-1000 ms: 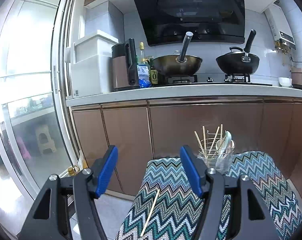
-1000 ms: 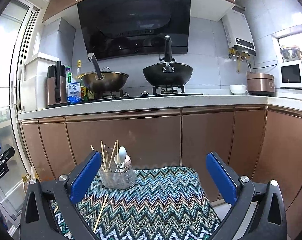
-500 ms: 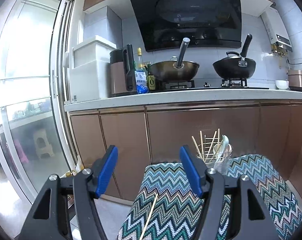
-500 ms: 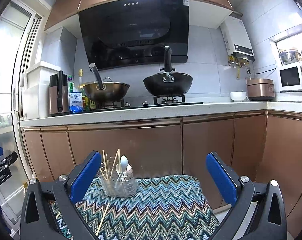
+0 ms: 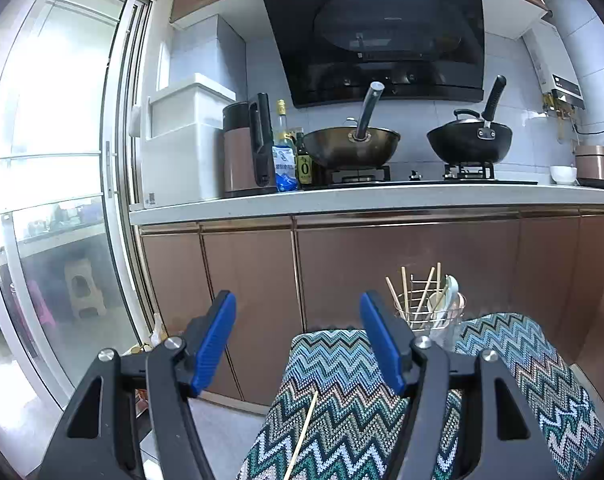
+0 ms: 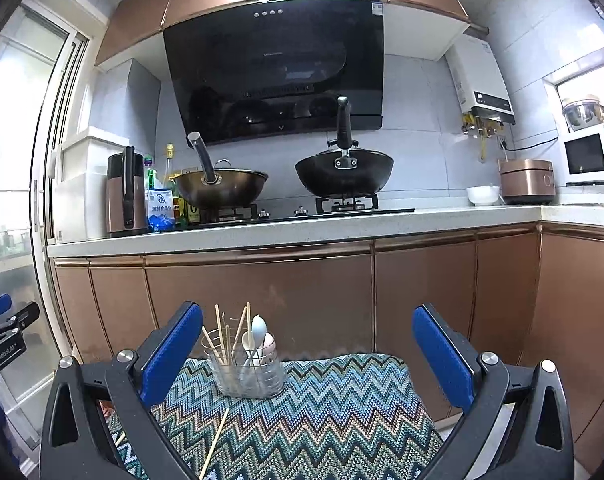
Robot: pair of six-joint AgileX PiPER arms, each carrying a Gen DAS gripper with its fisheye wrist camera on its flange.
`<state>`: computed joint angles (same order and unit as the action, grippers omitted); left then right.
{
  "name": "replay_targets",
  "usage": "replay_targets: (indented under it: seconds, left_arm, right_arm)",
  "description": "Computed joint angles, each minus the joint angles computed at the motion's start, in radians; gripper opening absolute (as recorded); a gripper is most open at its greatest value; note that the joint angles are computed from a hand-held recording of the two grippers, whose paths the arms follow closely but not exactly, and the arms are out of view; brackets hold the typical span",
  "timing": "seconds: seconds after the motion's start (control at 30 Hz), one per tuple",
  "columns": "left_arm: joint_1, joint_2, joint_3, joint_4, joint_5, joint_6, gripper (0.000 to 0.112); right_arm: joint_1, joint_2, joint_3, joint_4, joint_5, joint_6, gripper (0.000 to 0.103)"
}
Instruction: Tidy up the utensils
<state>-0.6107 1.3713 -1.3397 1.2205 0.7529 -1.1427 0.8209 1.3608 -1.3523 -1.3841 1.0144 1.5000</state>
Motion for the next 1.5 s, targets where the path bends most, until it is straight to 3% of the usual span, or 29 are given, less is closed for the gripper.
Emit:
replay_targets:
  seconds: [0.2,0.33,0.6,0.8,0.9,1.0,1.13,1.23,1.37,1.5]
  left_arm:
    - [0.043,-0.018,0.014,-0.056,-0.061,0.044,0.063]
    - [0.102,-0.018,-0.003,-0.169,-0.1,0.121,0.063]
    - [0.208,-0.001,-0.026,-0.274,-0.131,0.191,0.063]
    - [0.276,0.044,-0.054,-0.362,-0.137,0.273,0.063]
    - [0.318,0.094,-0.092,-0.473,-0.128,0.382,0.063]
    - [0.383,0.156,-0.149,-0.704,-0.127,0.585,0.063]
    - [0.483,0.276,-0.248,-1.104,-0.072,0.92,0.063]
    - [0.533,0.388,-0.346,-1.3,0.013,1.088,0.063]
    - [0.579,0.539,-0.488,-1.466,0.13,1.218,0.063]
    - [0.602,0.662,-0.602,-1.506,0.193,1.282,0.062]
  right_arm:
    - [-0.004,0.009,-0.014,0.025,-0.001,-0.015,0.103]
    - [-0.003,0.024,-0.03,0.04,-0.006,-0.042,0.103]
    - [-0.022,0.054,-0.065,0.065,-0.037,-0.068,0.103]
    - [-0.06,0.107,-0.114,0.132,-0.105,-0.126,0.103]
    - [-0.097,0.159,-0.162,0.221,-0.161,-0.201,0.103]
    - [-0.131,0.217,-0.213,0.317,-0.208,-0.285,0.102]
    - [-0.196,0.298,-0.285,0.512,-0.28,-0.447,0.099]
    - [-0.248,0.391,-0.368,0.719,-0.308,-0.618,0.094]
    - [-0.289,0.512,-0.484,0.92,-0.3,-0.799,0.085]
    - [-0.312,0.625,-0.594,1.049,-0.271,-0.921,0.077]
